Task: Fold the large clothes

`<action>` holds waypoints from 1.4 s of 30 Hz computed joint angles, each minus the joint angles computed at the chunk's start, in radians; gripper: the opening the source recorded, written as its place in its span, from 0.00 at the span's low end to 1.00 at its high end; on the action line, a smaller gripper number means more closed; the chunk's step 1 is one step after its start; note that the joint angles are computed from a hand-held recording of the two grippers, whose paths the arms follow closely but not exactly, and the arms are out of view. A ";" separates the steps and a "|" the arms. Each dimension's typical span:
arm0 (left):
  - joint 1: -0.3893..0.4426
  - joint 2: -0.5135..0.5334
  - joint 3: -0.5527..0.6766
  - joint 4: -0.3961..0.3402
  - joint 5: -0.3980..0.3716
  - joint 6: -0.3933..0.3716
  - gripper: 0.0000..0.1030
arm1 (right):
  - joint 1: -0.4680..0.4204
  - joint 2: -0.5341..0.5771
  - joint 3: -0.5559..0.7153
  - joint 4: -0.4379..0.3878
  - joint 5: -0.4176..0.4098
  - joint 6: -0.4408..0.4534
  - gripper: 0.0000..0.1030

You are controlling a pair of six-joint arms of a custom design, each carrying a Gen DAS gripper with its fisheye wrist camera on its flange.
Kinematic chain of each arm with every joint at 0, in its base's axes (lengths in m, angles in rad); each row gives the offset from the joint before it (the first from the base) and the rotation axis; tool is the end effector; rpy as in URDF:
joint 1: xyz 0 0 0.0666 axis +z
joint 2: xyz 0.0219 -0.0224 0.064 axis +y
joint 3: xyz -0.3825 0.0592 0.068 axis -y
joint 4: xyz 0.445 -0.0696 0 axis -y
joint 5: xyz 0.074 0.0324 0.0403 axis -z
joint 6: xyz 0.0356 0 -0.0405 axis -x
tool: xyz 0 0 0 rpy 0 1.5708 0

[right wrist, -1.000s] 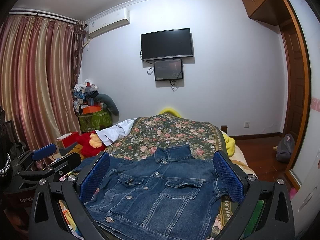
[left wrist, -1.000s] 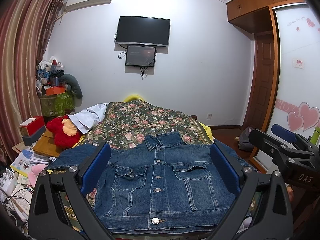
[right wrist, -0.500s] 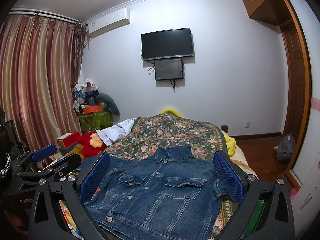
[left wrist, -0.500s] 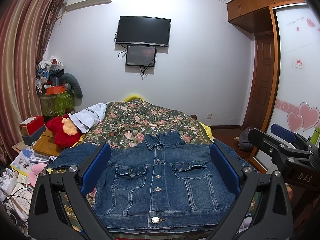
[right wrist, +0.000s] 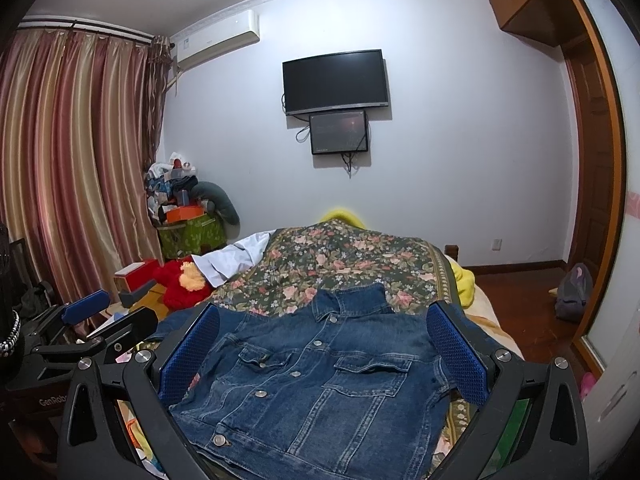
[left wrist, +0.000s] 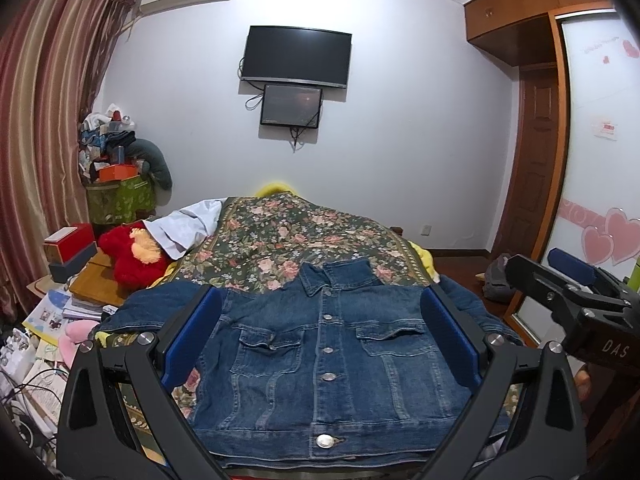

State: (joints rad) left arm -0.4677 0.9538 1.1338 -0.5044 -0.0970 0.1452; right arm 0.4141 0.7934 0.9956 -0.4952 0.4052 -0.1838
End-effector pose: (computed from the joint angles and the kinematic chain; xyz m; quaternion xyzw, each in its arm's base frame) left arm 0.3562 -0.1765 0.5265 0.1023 0.8051 -0.1383 0.5677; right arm 0.3172 0.1236 0.5093 0.0288 0.7949 0.0177 0.6058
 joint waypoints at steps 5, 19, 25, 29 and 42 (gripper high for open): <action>0.057 0.045 0.019 -0.012 0.012 0.021 0.97 | -0.026 0.075 0.043 -0.002 -0.027 0.002 1.00; 0.329 0.344 0.196 -0.119 0.046 0.078 0.97 | -0.113 0.450 0.317 -0.053 -0.139 0.029 1.00; 0.425 0.510 0.303 -0.217 0.080 0.089 0.97 | -0.131 0.668 0.506 -0.130 -0.206 0.061 1.00; 0.480 0.625 0.387 -0.330 0.198 0.154 0.97 | -0.132 0.828 0.657 -0.236 -0.255 0.120 1.00; 0.558 0.824 0.531 -0.390 0.511 0.308 0.89 | -0.116 1.344 1.204 -0.664 -0.462 0.151 1.00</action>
State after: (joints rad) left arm 0.0902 1.7773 1.6647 -0.8945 0.4140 0.4535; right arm 0.2983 2.1378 2.1997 -1.1589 -0.0571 -0.0329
